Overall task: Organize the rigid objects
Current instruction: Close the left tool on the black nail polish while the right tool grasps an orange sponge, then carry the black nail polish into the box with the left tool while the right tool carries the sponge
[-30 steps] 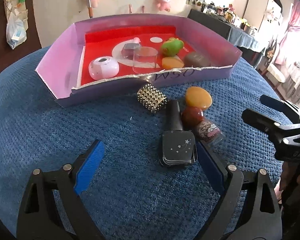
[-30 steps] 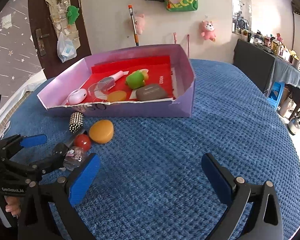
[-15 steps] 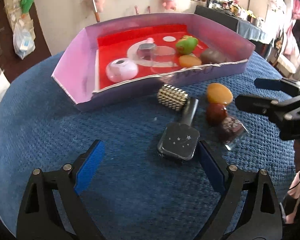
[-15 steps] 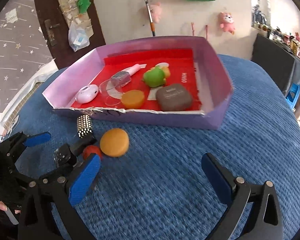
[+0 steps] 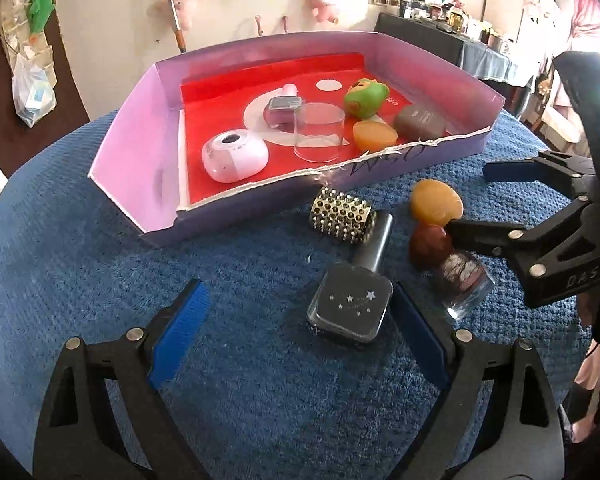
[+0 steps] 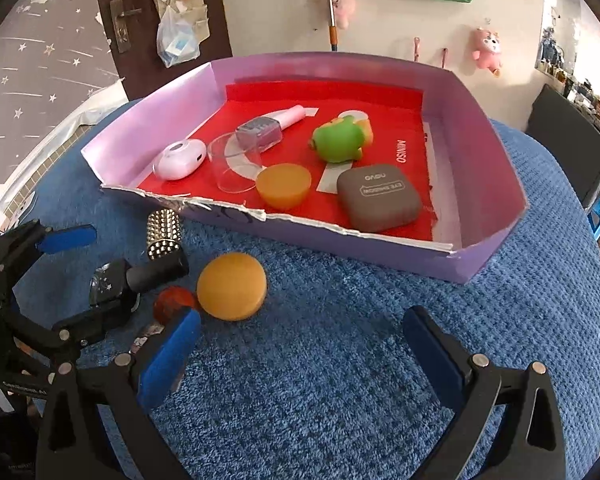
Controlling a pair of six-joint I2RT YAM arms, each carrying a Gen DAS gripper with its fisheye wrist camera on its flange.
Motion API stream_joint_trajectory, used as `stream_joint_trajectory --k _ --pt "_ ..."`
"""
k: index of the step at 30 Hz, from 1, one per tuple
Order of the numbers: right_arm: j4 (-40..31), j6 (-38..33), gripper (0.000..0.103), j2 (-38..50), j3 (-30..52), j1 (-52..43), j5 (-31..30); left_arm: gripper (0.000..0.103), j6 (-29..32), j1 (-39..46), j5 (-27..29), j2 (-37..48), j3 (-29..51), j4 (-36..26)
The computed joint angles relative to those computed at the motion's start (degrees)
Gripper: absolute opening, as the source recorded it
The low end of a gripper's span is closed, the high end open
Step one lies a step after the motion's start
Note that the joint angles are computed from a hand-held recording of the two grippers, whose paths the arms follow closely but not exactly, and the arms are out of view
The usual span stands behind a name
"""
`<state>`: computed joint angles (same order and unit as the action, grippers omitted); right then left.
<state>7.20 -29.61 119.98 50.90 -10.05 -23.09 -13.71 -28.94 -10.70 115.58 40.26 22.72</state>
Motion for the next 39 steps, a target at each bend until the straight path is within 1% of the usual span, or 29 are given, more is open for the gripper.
stream_joint_trajectory --k 1,2,4,8,10,11,12,13,14,16,17,19,22,25,31,39 --pt "0.0 0.0 0.103 0.5 0.5 0.4 0.5 0.082 0.1 0.2 1.0 0.1 0.1 0.2" --pt "0.0 0.0 0.103 0.7 0.6 0.7 0.8 0.079 0.3 0.5 2.3 0.3 0.1 0.4" --pt "0.4 -0.1 0.103 1.0 0.9 1.4 0.8 0.068 0.7 0.7 4.1 0.5 0.3 0.5" --pt "-0.5 -0.2 0.094 1.4 2.0 2.2 0.3 0.061 1.6 0.2 4.2 0.8 0.7 0.7" --pt "-0.2 -0.6 0.089 1.4 1.9 2.7 0.2 0.054 1.9 0.0 4.5 0.9 0.6 1.1" --pt "0.0 -0.8 0.085 1.3 1.7 2.9 0.1 0.052 2.1 -0.1 4.7 0.9 0.6 1.4" --pt "0.2 -1.0 0.079 1.2 1.6 3.1 -0.2 0.043 2.3 0.0 5.7 0.9 0.2 2.2" --pt "0.5 -1.1 0.077 1.1 1.3 3.3 -0.4 0.038 2.5 0.2 6.9 0.9 0.1 2.7" --pt "0.7 -1.4 0.071 1.1 1.1 3.4 -0.8 0.038 2.3 0.2 6.9 0.9 0.1 2.7" --pt "0.9 -2.2 0.053 0.7 0.5 3.4 -2.1 0.038 1.8 0.2 6.9 0.8 0.1 2.9" --pt "0.2 -2.7 0.04 0.3 0.1 3.3 -3.3 0.038 1.5 0.1 6.7 0.6 -0.2 2.8" --pt "1.3 -2.7 0.04 -0.6 -1.4 3.3 -3.3 0.037 1.0 0.0 6.7 -0.7 -1.3 3.5" --pt "0.8 -2.3 0.04 -1.5 -2.3 2.1 -5.6 0.037 1.0 -0.3 6.1 -3.2 -3.3 4.5" --pt "2.2 -1.7 0.04 -4.1 -4.9 1.0 -7.0 0.037 1.3 -0.4 5.9 -5.0 -4.4 4.7" --pt "1.8 -1.8 0.04 -6.9 -6.7 -0.1 -8.4 0.037 1.0 -0.3 6.3 -5.1 -5.1 4.9" --pt "0.9 -1.8 0.04 -7.4 -6.8 -0.9 -9.0 0.036 0.6 -0.4 6.3 -6.0 -6.4 5.5"
